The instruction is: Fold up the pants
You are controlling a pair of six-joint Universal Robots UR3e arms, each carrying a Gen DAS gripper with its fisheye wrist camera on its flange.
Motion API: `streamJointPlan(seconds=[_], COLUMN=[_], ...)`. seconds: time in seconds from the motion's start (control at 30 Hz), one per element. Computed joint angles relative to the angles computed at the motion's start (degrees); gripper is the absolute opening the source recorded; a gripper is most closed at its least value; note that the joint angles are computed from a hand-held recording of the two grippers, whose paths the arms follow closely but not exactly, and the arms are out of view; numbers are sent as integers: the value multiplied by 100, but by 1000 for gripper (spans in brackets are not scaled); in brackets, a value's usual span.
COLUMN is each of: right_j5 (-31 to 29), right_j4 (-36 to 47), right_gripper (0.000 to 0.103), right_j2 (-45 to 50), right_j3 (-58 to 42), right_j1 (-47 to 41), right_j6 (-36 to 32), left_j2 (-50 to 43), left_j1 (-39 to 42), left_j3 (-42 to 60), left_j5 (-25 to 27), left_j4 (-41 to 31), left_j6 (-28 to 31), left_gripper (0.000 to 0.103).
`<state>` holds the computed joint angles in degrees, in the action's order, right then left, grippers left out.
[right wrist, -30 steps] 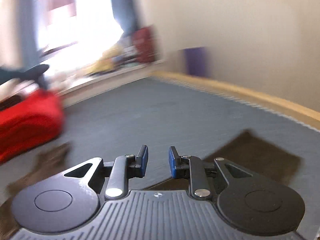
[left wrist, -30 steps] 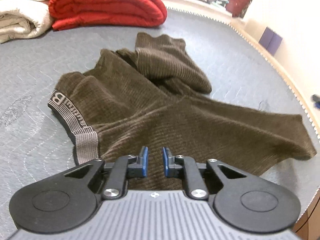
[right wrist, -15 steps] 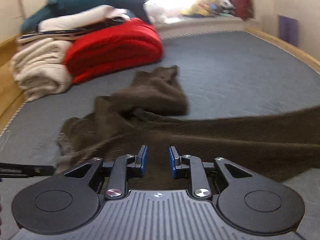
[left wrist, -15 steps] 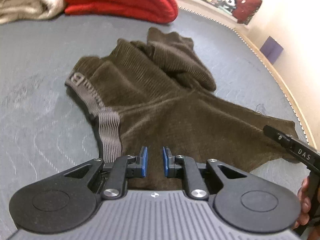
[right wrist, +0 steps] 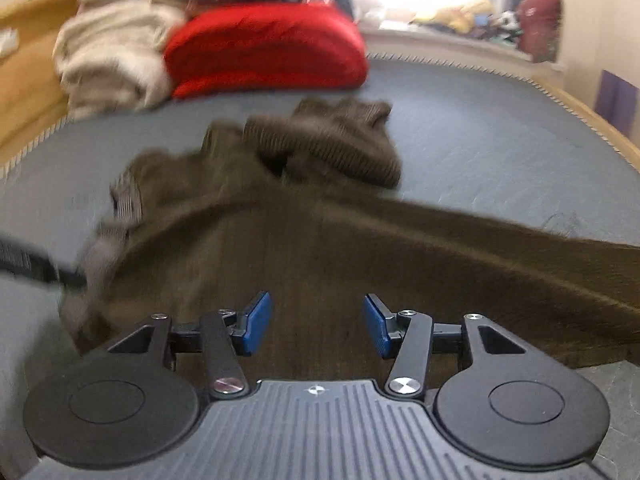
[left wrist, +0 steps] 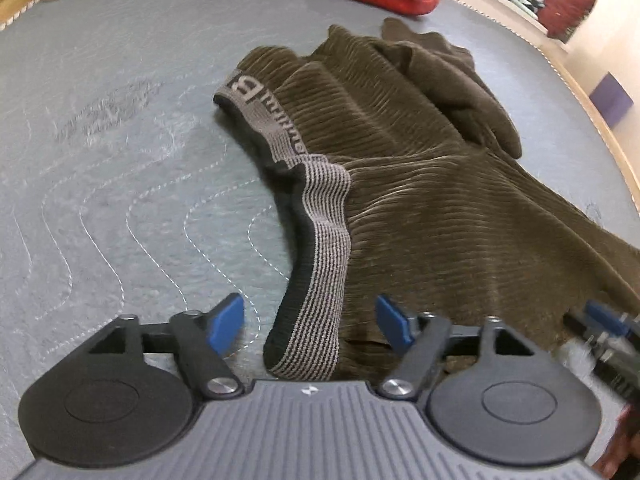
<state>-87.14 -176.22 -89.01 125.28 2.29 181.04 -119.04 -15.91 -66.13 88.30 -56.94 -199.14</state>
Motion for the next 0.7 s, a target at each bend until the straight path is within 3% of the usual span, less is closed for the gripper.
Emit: streamJointPlan(seconds=[0.13,0.33,0.57,0.7], right_j5=[113,432,766,869], right_j4=[726,1908,1809,1925], right_gripper=[52,52,59,56], right_j2=[87,77,95,48], right_j3=[-198,-438,-386,-431], right_j1=[-94,-660,-876,-963], right_j6=[255,1462,1977,2205], left_j2=[-250,-703,-1256,-1239], left_j1=[-11,-93,-335,-246], left_j3=[301,718,1456,1394], left_j5=[-116,-172,118,221], left_j4=[-222,-478,-865,-758], left_j6=[-52,-68,-156,-418], left_gripper=[84,84,85,83])
